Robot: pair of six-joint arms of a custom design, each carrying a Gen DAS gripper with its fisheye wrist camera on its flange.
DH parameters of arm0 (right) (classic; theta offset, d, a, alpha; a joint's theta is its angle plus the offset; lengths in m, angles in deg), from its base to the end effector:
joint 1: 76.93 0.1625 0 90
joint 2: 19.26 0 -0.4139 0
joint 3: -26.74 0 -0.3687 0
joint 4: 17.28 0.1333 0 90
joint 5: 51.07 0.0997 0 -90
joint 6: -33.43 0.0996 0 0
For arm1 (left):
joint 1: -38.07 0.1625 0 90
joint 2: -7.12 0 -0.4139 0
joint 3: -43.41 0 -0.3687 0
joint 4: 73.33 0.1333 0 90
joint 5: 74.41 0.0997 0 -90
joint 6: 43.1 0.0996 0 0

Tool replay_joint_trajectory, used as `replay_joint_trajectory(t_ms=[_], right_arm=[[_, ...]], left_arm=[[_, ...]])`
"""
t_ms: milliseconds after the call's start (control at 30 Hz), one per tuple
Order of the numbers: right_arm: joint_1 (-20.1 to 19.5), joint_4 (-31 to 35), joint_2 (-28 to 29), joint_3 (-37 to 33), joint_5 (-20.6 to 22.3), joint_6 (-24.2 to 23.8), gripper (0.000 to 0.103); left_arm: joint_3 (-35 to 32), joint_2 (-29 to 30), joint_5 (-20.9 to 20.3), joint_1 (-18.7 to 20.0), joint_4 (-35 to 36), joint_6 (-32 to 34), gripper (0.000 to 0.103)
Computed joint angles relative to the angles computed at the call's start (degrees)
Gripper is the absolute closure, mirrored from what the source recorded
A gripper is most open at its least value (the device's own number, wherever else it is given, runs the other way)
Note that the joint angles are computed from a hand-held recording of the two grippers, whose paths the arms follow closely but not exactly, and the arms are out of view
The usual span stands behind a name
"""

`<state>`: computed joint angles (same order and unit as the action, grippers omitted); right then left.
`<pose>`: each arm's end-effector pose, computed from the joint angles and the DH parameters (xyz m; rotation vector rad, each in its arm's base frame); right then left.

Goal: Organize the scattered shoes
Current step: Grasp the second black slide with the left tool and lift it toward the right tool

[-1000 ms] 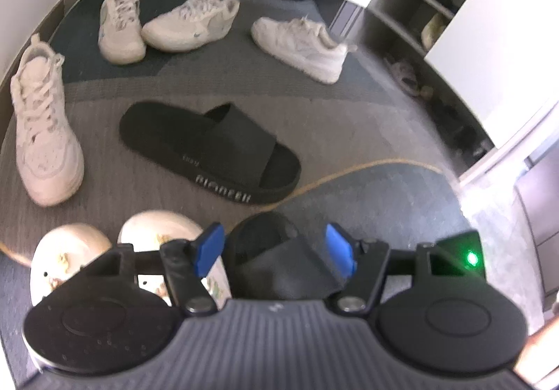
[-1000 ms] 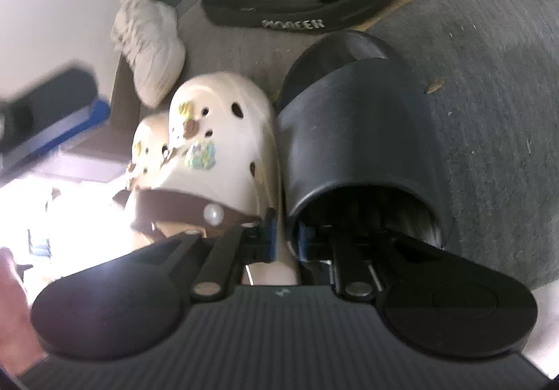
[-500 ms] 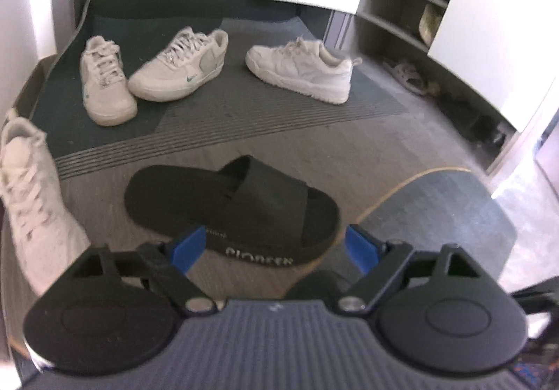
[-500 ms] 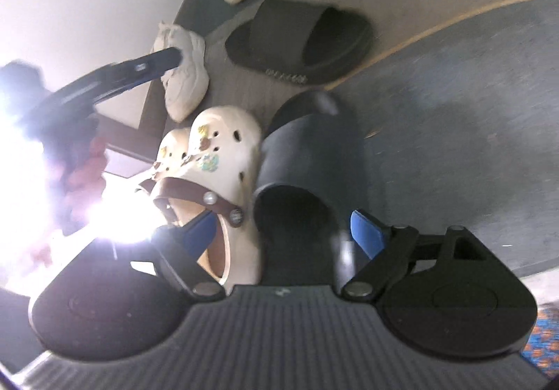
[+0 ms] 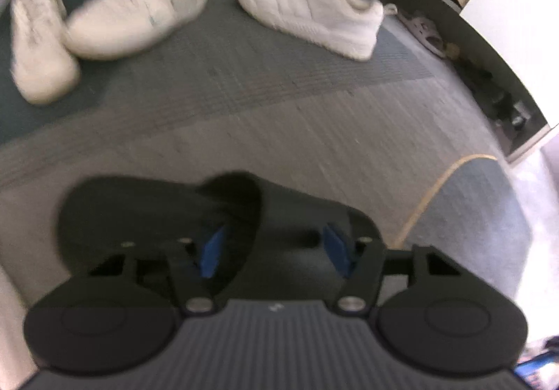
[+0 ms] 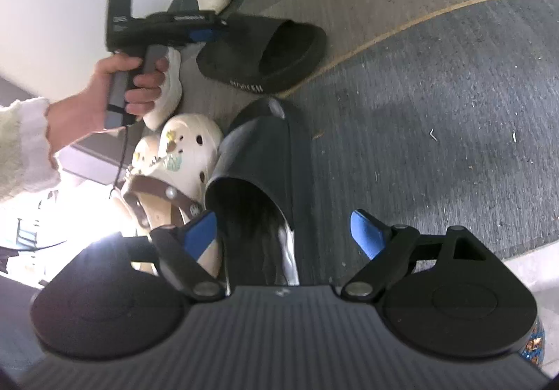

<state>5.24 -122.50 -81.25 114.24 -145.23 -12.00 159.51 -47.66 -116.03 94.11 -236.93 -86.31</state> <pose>0.0421 -0.6190 0.2536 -1.0123 2.9421 0.3011 -0.1221 -0.5533 0.1337 -0.3168 2.4421 -0.8959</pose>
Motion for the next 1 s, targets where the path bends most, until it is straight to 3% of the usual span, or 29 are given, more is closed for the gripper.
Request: replay_joint_trajectory(t_ms=[233, 433, 667, 1000], right_arm=[[-0.7, -3.5, 0.0, -0.4, -0.7, 2.2, 0.017], [-0.8, -7.3, 0.3, -0.6, 1.0, 3.1, 0.017], [-1.4, -11.5, 0.1, -0.7, 1.3, 4.5, 0.017], [-3.4, -18.9, -0.2, -1.3, -2.9, 7.9, 0.017]], left_arm=[[-2.8, 2.7, -1.8, 0.1, -5.3, 2.3, 0.082], [-11.0, 6.5, -1.2, -2.3, -0.5, 4.4, 0.092], [-21.9, 13.8, -6.5, -2.8, 0.3, 8.3, 0.092], [-37.1, 27.9, -13.3, -2.8, -2.1, 9.4, 0.092]])
